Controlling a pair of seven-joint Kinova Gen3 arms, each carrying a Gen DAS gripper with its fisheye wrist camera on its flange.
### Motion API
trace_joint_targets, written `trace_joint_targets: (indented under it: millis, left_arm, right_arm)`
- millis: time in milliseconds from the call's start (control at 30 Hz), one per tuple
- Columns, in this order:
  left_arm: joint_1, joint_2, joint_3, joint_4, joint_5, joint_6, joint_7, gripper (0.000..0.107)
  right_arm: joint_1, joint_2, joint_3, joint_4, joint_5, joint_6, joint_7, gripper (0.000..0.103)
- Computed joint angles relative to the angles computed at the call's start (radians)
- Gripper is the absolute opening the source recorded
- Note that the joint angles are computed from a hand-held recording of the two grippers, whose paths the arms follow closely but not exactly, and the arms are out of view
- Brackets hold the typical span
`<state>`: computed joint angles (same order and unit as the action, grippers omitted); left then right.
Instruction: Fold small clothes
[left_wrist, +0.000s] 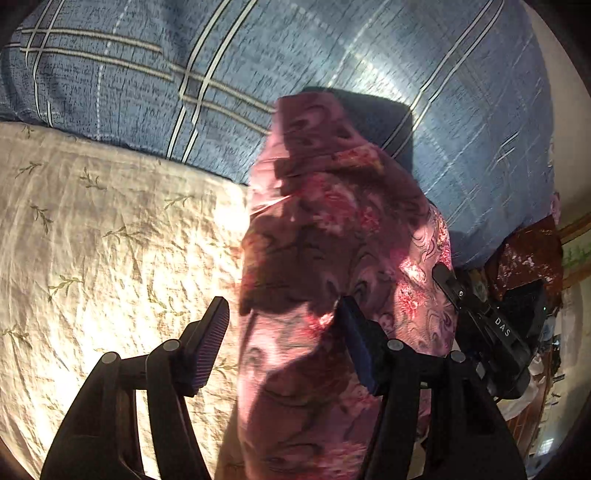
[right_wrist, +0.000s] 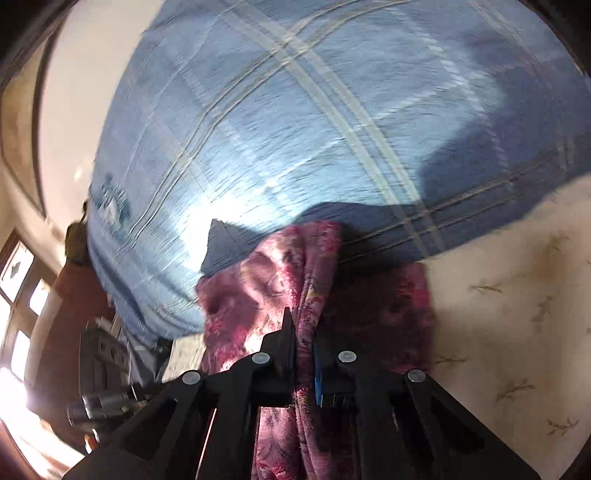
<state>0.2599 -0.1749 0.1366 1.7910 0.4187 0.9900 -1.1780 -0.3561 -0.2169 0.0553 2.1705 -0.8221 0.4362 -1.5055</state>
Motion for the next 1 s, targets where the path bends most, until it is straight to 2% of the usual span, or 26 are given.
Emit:
trace_joint_targets:
  millis: [67, 133, 167, 267, 367, 400, 467, 533, 600, 633, 667, 733, 800, 833, 900, 967, 1000]
  left_arm:
    - [0.007, 0.023, 0.003, 0.006, 0.006, 0.004, 0.011, 0.060]
    - [0.006, -0.003, -0.002, 0.015, 0.021, 0.008, 0.001, 0.059]
    - [0.009, -0.018, -0.007, 0.011, 0.021, 0.023, -0.010, 0.059]
    - [0.012, -0.093, 0.023, 0.007, -0.037, 0.054, 0.013, 0.059]
    - [0.022, -0.163, 0.086, 0.018, -0.096, 0.046, 0.057, 0.059]
    - [0.016, -0.178, 0.132, 0.019, -0.137, 0.042, 0.094, 0.059]
    - [0.016, -0.165, 0.205, 0.020, -0.203, 0.042, 0.153, 0.059]
    - [0.026, -0.122, 0.257, 0.026, -0.246, 0.061, 0.212, 0.061]
    - [0.044, -0.129, 0.255, 0.030, -0.270, 0.066, 0.247, 0.061]
    - [0.056, -0.139, 0.247, 0.020, -0.277, 0.087, 0.258, 0.060]
    - [0.068, -0.155, 0.234, 0.016, -0.274, 0.095, 0.263, 0.060]
    - [0.085, -0.205, 0.212, 0.035, -0.259, 0.089, 0.262, 0.060]
    - [0.086, -0.202, 0.236, 0.031, -0.265, 0.108, 0.276, 0.060]
    - [0.078, -0.181, 0.265, 0.030, -0.279, 0.115, 0.296, 0.061]
    - [0.073, -0.176, 0.298, 0.040, -0.313, 0.107, 0.323, 0.060]
    - [0.088, -0.167, 0.291, 0.009, -0.315, 0.136, 0.319, 0.060]
    - [0.112, -0.165, 0.260, 0.000, -0.291, 0.133, 0.304, 0.060]
  right_arm:
    - [0.066, 0.053, -0.038, -0.007, 0.061, 0.076, -0.046, 0.007]
    - [0.064, 0.031, -0.020, -0.006, 0.056, 0.102, -0.047, 0.009]
    - [0.037, -0.007, 0.013, 0.012, 0.030, 0.094, -0.024, 0.014]
    - [-0.007, -0.141, 0.064, 0.047, 0.029, 0.106, 0.003, 0.014]
    - [-0.130, -0.239, 0.122, 0.083, 0.018, 0.087, 0.067, 0.014]
    - [-0.145, -0.245, 0.111, 0.084, 0.037, 0.086, 0.059, 0.015]
    - [-0.138, -0.200, 0.035, 0.064, 0.113, 0.109, 0.014, 0.014]
    - [-0.086, -0.148, -0.058, 0.068, 0.194, 0.141, -0.008, 0.005]
    - [-0.026, -0.169, -0.133, 0.046, 0.249, 0.163, -0.084, 0.003]
    - [-0.006, -0.189, -0.144, 0.035, 0.252, 0.188, -0.122, 0.005]
    - [-0.005, -0.228, -0.139, 0.040, 0.249, 0.196, -0.143, 0.012]
    - [-0.038, -0.297, -0.120, 0.058, 0.230, 0.190, -0.136, 0.012]
    - [-0.029, -0.306, -0.151, 0.062, 0.244, 0.223, -0.163, 0.012]
    - [-0.026, -0.283, -0.194, 0.056, 0.275, 0.223, -0.191, 0.014]
    - [0.003, -0.261, -0.262, 0.070, 0.343, 0.241, -0.249, 0.008]
    - [0.022, -0.284, -0.257, 0.052, 0.348, 0.278, -0.297, 0.010]
    - [0.012, -0.285, -0.226, 0.042, 0.326, 0.295, -0.307, 0.013]
